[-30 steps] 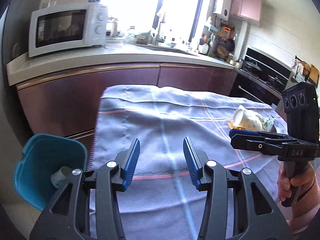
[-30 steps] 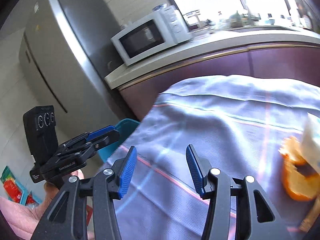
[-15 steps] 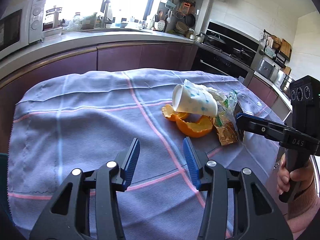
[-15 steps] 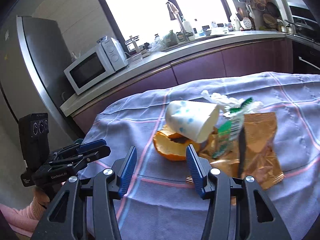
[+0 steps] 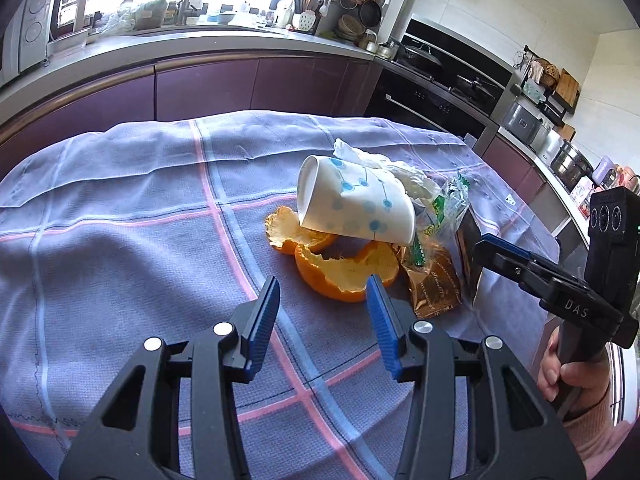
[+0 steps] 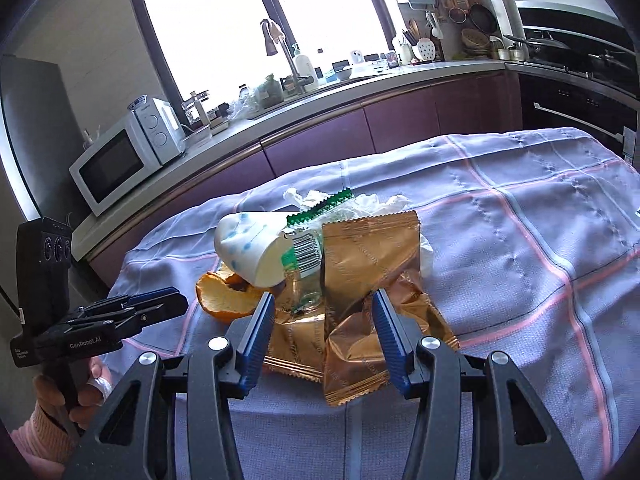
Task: Collect trash
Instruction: 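Move both tools back toward the orange peel and brown snack wrapper, then grasp the orange peel with the left tool while the right tool grasps the brown wrapper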
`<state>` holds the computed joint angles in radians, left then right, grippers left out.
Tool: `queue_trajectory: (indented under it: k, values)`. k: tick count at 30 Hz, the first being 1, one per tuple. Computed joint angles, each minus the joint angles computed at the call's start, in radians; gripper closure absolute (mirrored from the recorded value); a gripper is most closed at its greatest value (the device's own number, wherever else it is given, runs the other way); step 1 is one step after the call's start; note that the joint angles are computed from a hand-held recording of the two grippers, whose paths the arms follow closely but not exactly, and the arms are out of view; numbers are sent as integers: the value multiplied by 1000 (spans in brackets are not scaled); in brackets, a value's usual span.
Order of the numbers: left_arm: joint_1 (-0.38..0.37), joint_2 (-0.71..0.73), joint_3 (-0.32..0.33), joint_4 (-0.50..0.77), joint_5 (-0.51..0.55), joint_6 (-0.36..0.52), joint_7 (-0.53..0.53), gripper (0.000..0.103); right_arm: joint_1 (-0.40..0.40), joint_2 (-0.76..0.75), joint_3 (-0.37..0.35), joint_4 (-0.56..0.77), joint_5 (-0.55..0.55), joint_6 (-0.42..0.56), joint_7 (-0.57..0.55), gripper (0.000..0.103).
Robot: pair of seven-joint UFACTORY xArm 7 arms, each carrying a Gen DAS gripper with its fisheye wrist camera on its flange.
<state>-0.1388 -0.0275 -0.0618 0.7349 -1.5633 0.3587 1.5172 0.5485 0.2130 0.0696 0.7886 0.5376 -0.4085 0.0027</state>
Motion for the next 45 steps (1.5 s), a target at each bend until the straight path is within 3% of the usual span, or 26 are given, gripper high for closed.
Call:
queue_trajectory:
  k: [5,8,10,17,21,25,30,33,38,45]
  values:
    - [-10,57,-14,47,35,-28,-55,58,60,17,-47,20,114,-3,-91,54]
    - [-8,80,-19,65,61,-25,-92,60,23,14,-22,8,84,-8,-58,56]
    - [-6,94,-24,73,78,-22,-114,61,-7,10,-4,-4,47,-6,-25,63]
    - [1,116,-37,85,93,-16,-141,78,-104,-7,46,-52,-136,-28,133,79]
    - [9,104,-35,71,82,-4,-127,84,-101,-21,42,-72,-146,-52,157,83]
    - [9,84,-30,52,63,5,-108,93,-99,-39,43,-93,-131,-73,161,97]
    - [11,34,-16,9,30,31,-68,95,-99,-57,46,-114,-98,-95,148,98]
    - [11,-6,-5,-25,15,44,-42,94,-125,-68,60,-132,-140,-113,196,99]
    - [10,-79,13,-83,-1,57,-12,95,-109,-97,66,-151,-82,-142,149,99]
    - [38,-172,59,-163,9,95,10,95,-118,-150,100,-175,-110,-173,141,99]
